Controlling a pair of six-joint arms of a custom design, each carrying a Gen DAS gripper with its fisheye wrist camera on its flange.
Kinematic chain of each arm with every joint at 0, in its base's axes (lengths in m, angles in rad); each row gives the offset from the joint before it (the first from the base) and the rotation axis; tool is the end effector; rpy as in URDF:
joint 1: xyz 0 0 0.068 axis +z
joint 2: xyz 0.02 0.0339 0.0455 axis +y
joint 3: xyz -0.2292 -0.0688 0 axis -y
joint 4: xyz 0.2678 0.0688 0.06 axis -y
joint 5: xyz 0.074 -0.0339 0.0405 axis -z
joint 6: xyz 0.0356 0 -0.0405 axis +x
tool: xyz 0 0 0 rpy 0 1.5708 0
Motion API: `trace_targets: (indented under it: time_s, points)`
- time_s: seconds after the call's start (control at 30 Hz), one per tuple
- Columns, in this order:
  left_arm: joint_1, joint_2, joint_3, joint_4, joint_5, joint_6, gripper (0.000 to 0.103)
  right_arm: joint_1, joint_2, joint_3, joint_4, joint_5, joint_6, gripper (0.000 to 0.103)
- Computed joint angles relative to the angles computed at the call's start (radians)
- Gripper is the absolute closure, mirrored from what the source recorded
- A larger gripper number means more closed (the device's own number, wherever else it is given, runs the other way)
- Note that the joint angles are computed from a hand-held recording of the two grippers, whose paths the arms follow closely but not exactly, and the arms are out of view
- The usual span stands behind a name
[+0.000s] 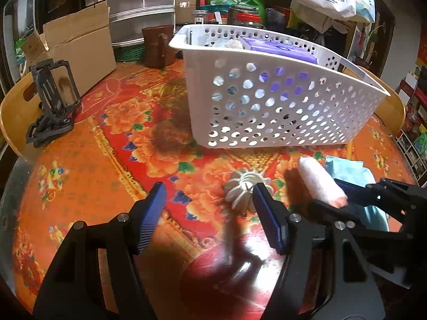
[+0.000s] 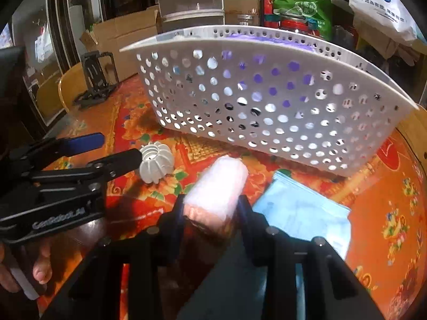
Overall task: Organize soft objects
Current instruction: 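Close the right gripper on the rolled towel and lift it, then carry the rolled towel into the basket and open the right gripper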
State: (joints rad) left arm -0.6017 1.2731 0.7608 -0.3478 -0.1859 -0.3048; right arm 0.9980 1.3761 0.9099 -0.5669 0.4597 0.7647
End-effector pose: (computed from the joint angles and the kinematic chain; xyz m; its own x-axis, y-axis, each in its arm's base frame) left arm 0.2401 -0.1569 0.1710 -0.7331 0.1456 -0.6643 0.2483 0.9667 -0.0621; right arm 0.1737 0.2403 0.1806 -0.7721 -0.0524 -0.6334 -0.1323 0.9880 0.0796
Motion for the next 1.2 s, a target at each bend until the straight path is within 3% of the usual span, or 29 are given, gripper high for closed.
trace_targets:
  time_s: [0.23, 0.47, 0.63, 0.67, 1.2]
  points:
    - [-0.024, 0.029, 0.020, 0.011, 0.015, -0.008, 0.038, 0.037, -0.197, -0.101, -0.052, 0.052, 0.037, 0.066]
    - [-0.074, 0.115, 0.078, 0.000, -0.019, -0.024, 0.038, 0.057, -0.300, -0.147, -0.091, 0.083, 0.057, 0.067]
    - [-0.098, 0.152, 0.102, -0.013, -0.043, -0.047, 0.054, 0.060, -0.369, -0.179, -0.119, 0.097, 0.058, 0.067]
    - [-0.102, 0.153, 0.102, -0.012, -0.039, -0.048, 0.060, 0.063, -0.375, -0.180, -0.123, 0.100, 0.061, 0.067]
    - [-0.186, 0.052, 0.058, -0.020, -0.181, -0.056, 0.061, 0.067, -0.405, -0.203, -0.131, 0.117, 0.074, 0.067]
